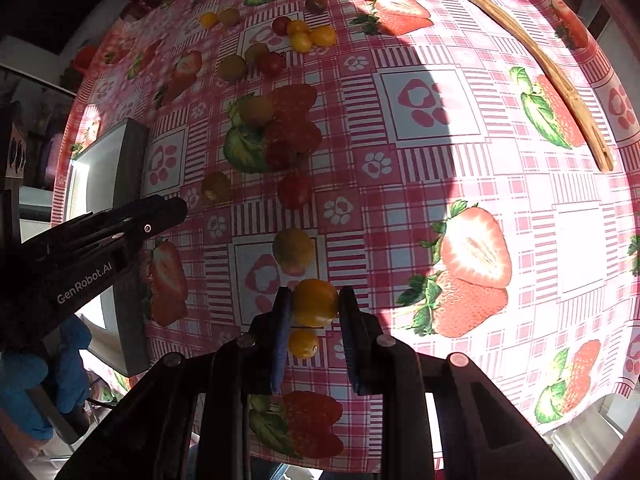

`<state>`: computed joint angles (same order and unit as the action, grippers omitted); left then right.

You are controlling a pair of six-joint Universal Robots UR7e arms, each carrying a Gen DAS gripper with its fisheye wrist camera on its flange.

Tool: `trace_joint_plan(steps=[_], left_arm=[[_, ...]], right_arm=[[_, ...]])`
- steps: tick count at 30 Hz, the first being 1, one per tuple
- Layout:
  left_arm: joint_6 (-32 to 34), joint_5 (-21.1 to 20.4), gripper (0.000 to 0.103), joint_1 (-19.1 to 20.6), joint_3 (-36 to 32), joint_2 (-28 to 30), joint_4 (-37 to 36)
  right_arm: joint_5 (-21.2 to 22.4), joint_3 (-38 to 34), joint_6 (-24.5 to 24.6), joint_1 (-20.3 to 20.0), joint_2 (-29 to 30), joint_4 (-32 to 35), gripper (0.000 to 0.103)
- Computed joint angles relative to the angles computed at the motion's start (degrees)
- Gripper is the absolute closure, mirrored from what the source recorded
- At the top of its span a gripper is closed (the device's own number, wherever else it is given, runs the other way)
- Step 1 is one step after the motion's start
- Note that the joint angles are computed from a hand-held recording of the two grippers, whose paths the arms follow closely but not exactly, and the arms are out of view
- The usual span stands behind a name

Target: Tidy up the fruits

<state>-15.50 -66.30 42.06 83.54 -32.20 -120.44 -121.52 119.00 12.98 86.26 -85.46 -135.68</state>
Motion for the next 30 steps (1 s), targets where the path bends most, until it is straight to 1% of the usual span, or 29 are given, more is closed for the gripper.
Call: trace_joint_plan(steps=[1, 2, 3, 5, 10, 13, 14, 16, 17, 18, 19, 22, 26, 29, 30], left_arm=[[-0.08, 0.69, 0.036, -0.19, 0.13, 0.39, -0.81], [0.0, 1.86, 0.031, -0.43, 0.74, 0.43, -2.31], [0.29, 2.32, 0.03, -0.52, 0.71, 0.84, -3.14], [0.22, 2.08, 0.03, -0.28, -0.73, 1.96, -1.92], [-0.44, 3.27, 0.03, 0.21, -3.61, 4.75, -0.28], [0.12, 4.52, 0.031, -0.09, -4.22, 5.68, -1.1], [0.03, 4.74, 0.032, -0.19, -4.6, 6.04, -1.15], [-0.09, 5.41, 0.044, -0.54, -5.45, 6.82, -0.94], [-0.03, 5.98, 0.048, -0.74, -5.62, 7.0, -0.62], [0.11, 6.46, 0.054, -0.9, -5.68, 7.1, -0.34], [0.36, 6.71, 0.056, -1.01, -6.02, 7.27, 0.12], [-0.07, 7.11, 0.056, -1.34, -5.59, 7.16, 0.59], [-1.14, 7.59, 0.056, -1.85, -2.75, 5.71, -0.83], [-1.09, 7.65, 0.057, -1.97, -2.75, 5.85, -0.88], [-0.93, 7.01, 0.067, -1.9, -2.73, 5.78, -1.19]], right_arm=[[-0.07, -0.04, 0.14, 0.11, -0.03, 0.22, 0.077], [-0.06, -0.08, 0.3, 0.22, -0.02, 0.4, 0.077], [-0.05, -0.11, 0.42, 0.32, 0.01, 0.55, 0.077], [-0.11, -0.16, 0.76, 0.53, 0.15, 0.72, 0.077], [0.08, 0.32, 1.62, 0.49, -0.47, 1.01, 0.077], [0.06, 0.58, 1.98, 0.31, -1.07, 1.27, 0.077], [0.09, 0.63, 2.06, 0.24, -1.24, 1.34, 0.077], [0.1, 0.68, 2.13, 0.05, -1.62, 1.59, 0.077], [0.1, 0.7, 2.14, -0.03, -1.75, 1.73, 0.077], [0.12, 0.73, 1.98, -0.21, -2.04, 1.96, 0.077], [0.11, 0.73, 2.03, -0.29, -2.16, 2.06, 0.077], [0.02, 0.66, 1.95, -0.5, -2.42, 2.09, 0.077], [-0.05, 0.56, 2.1, -0.63, -2.43, 1.97, 0.077], [-0.03, 0.32, 2.15, -0.75, -2.22, 1.88, 0.077], [-0.06, 0.26, 2.3, -0.73, -2.14, 1.84, 0.077]])
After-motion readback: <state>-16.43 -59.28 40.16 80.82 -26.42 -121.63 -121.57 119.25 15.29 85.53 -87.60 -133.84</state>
